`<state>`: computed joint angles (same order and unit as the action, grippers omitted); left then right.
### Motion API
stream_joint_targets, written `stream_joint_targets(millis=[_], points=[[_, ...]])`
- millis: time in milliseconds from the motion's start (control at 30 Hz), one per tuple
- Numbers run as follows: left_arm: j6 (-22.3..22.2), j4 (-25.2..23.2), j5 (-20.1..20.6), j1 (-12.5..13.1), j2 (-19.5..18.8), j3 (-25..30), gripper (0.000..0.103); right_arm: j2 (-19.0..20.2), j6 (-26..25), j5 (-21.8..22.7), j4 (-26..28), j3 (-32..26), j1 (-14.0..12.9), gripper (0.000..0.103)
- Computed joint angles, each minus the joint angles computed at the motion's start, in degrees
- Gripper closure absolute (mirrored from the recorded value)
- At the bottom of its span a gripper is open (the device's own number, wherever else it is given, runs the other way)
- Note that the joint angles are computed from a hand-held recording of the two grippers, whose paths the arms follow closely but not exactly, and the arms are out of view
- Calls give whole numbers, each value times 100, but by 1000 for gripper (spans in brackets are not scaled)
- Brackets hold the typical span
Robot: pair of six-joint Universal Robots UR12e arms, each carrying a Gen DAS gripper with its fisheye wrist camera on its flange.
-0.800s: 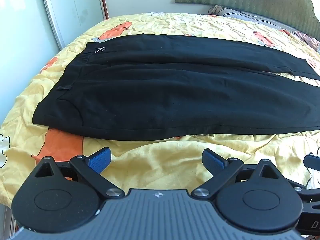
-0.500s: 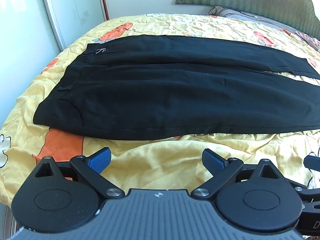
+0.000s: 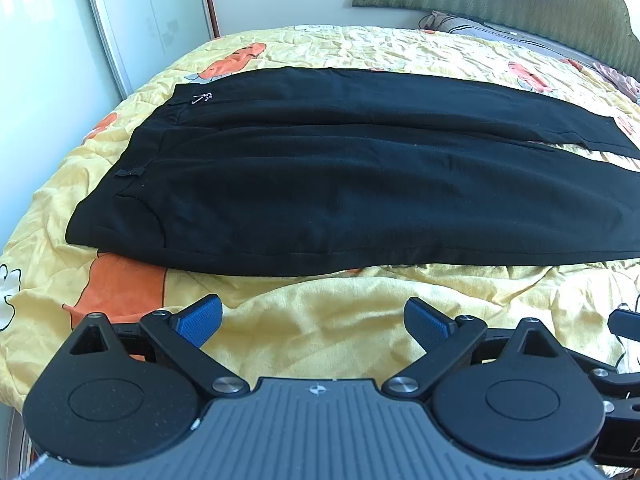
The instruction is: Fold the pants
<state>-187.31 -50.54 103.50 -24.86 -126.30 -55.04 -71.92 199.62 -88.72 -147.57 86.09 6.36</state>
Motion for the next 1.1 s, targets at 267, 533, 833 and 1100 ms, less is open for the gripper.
stream_joint_targets(millis=[267, 533, 833, 1100], points=[[4, -20, -12, 26, -7, -8, 4, -5, 148, -122, 27, -11, 19, 0], [24, 13, 4, 19, -6, -36, 4, -5, 277, -203, -18, 17, 20, 0], [64, 97, -37, 31, 23, -115, 4, -3, 283, -157, -60, 31, 14, 0], [51, 125, -47, 27, 42, -156, 4, -11, 293, -112, -91, 49, 0, 0]])
